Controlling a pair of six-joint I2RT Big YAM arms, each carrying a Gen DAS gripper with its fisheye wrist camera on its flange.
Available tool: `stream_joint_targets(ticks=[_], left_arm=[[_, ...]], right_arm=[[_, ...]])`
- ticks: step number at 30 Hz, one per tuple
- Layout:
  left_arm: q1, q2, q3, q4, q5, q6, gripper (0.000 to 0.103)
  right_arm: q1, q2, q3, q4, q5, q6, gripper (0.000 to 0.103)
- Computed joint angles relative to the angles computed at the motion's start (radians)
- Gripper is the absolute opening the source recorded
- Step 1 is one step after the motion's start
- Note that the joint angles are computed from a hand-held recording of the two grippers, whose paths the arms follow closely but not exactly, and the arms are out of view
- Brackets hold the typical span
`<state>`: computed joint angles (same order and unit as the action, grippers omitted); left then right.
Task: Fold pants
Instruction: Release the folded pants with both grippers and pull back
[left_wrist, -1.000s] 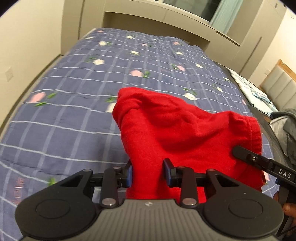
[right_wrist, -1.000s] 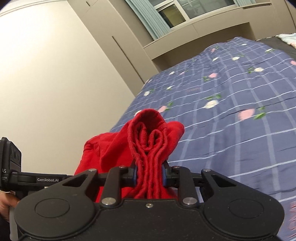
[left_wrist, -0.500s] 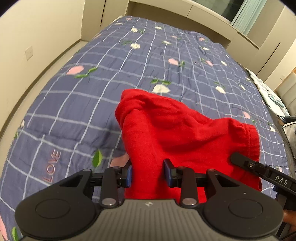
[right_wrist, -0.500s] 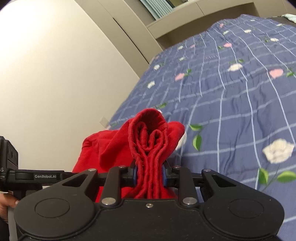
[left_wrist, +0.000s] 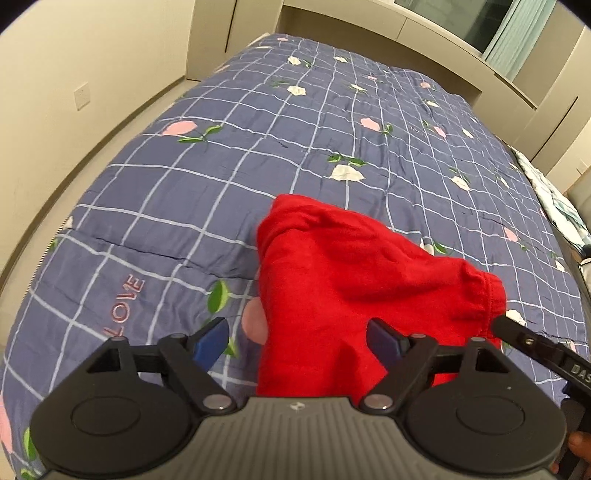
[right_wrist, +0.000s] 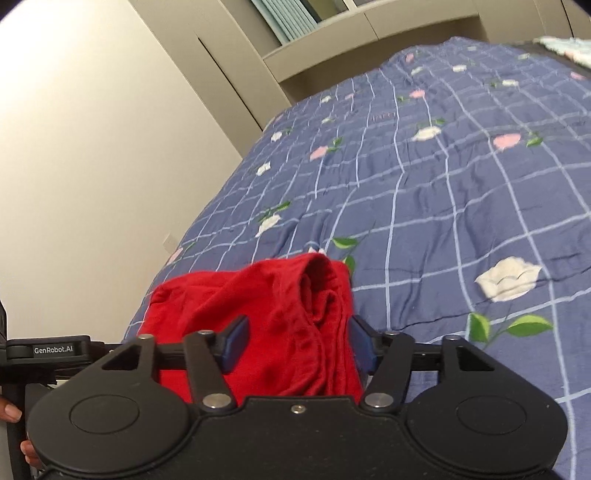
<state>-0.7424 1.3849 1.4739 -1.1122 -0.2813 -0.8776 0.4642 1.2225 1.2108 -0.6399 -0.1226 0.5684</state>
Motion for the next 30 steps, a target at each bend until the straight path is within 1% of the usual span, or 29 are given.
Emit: stream_joint_targets(ticks=[4, 5, 7, 10, 12, 14, 15, 18, 22, 26, 30], left_arm=[[-0.019, -0.029, -0.013, 0.000, -0.038, -0.023, 0.098], [-0.027, -0.036, -0.014, 0.000, -0.055, -0.029, 0.102], [-0.049, -0.049, -0.014, -0.012, -0.109, -0.043, 0.102], [-0.086, -0.059, -0.002, -0.053, -0.187, -0.058, 0.102], [-0.118, -0.072, -0.004, -0.072, -0.243, -0.063, 0.102], [-0.160, -0.093, -0.016, -0.087, -0.313, -0.071, 0.102], [-0.178, -0.103, -0.025, -0.091, -0.339, -0.074, 0.102], [-0.237, -0.126, -0.043, -0.126, -0.408, -0.113, 0.102], [-0.310, -0.145, -0.060, -0.178, -0.468, -0.181, 0.103], [-0.380, -0.169, -0.084, -0.204, -0.534, -0.248, 0.103], [-0.444, -0.175, -0.096, -0.250, -0.588, -0.307, 0.103]], right_arm=[[0.021, -0.030, -0.003, 0.010, 0.041, -0.036, 0.082], [0.031, -0.044, -0.007, 0.010, 0.055, -0.045, 0.084], [0.052, -0.064, -0.010, 0.013, 0.088, -0.069, 0.089], [0.080, -0.089, -0.009, 0.015, 0.127, -0.105, 0.098], [0.104, -0.112, -0.015, 0.015, 0.159, -0.119, 0.101], [0.131, -0.136, -0.019, 0.006, 0.191, -0.121, 0.102], [0.147, -0.152, -0.024, 0.002, 0.208, -0.117, 0.102], [0.204, -0.202, -0.044, -0.001, 0.271, -0.101, 0.102], [0.290, -0.252, -0.061, -0.021, 0.375, -0.098, 0.102], [0.380, -0.291, -0.075, -0.050, 0.486, -0.108, 0.102], [0.461, -0.322, -0.095, -0.077, 0.583, -0.103, 0.102]])
